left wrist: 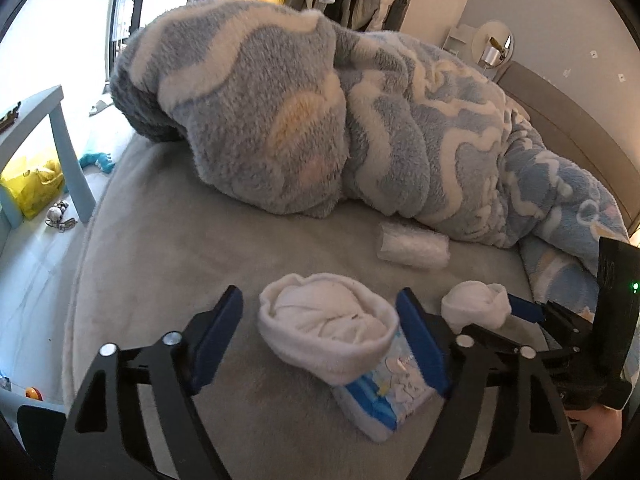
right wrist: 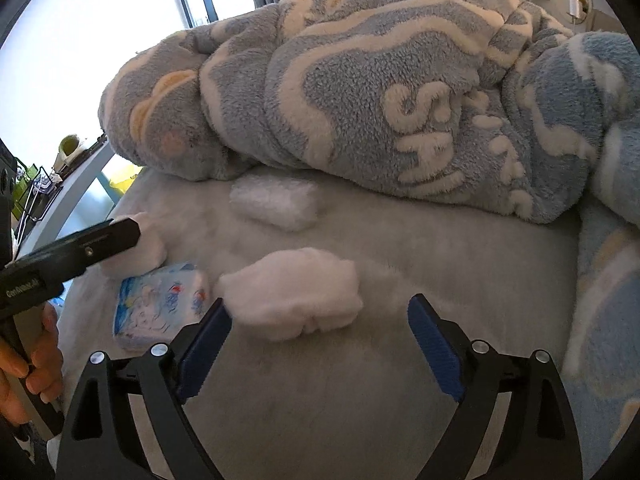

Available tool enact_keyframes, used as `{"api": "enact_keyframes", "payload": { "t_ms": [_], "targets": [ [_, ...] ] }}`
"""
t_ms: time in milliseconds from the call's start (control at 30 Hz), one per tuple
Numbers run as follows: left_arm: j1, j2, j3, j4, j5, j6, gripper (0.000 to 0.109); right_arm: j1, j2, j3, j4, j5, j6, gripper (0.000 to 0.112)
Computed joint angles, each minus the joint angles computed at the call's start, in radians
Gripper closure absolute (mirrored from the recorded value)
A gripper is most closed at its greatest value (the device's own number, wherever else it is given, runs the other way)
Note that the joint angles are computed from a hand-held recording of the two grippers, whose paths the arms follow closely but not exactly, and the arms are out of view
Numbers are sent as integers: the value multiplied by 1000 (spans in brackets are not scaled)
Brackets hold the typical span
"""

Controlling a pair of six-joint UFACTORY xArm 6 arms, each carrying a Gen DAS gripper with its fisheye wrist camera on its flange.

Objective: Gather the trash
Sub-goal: 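Close the left tool on a white rolled sock while the right tool grasps another white sock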

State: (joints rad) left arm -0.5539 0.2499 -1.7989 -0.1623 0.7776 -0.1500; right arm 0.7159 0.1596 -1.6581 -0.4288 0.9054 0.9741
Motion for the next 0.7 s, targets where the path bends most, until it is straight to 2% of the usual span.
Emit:
{"api": "enact_keyframes", "payload": {
  "t_ms": [100,233,300,333,433,700],
  "targets": [
    [-1,33,-39,-6,26,13,44,-12,17,-13,27,-11,-30,22],
    [0,52,-60,-6,37,21,53,-21,52,-54,59,-9,-78,22],
    [4,51,-60,-13,33,30,54,-22,71,-78,65,-3,-88,28],
    [5,49,-58,-18,33,35,54,-23,79,-89,70,0,-94,38],
    [7,34,-41,-20,23,46,54,-16,112,-136,82,14,-110,48],
    [11,-23,10,-21,11,53,54,16,137,-208,12,57,-56,51]
  ]
}}
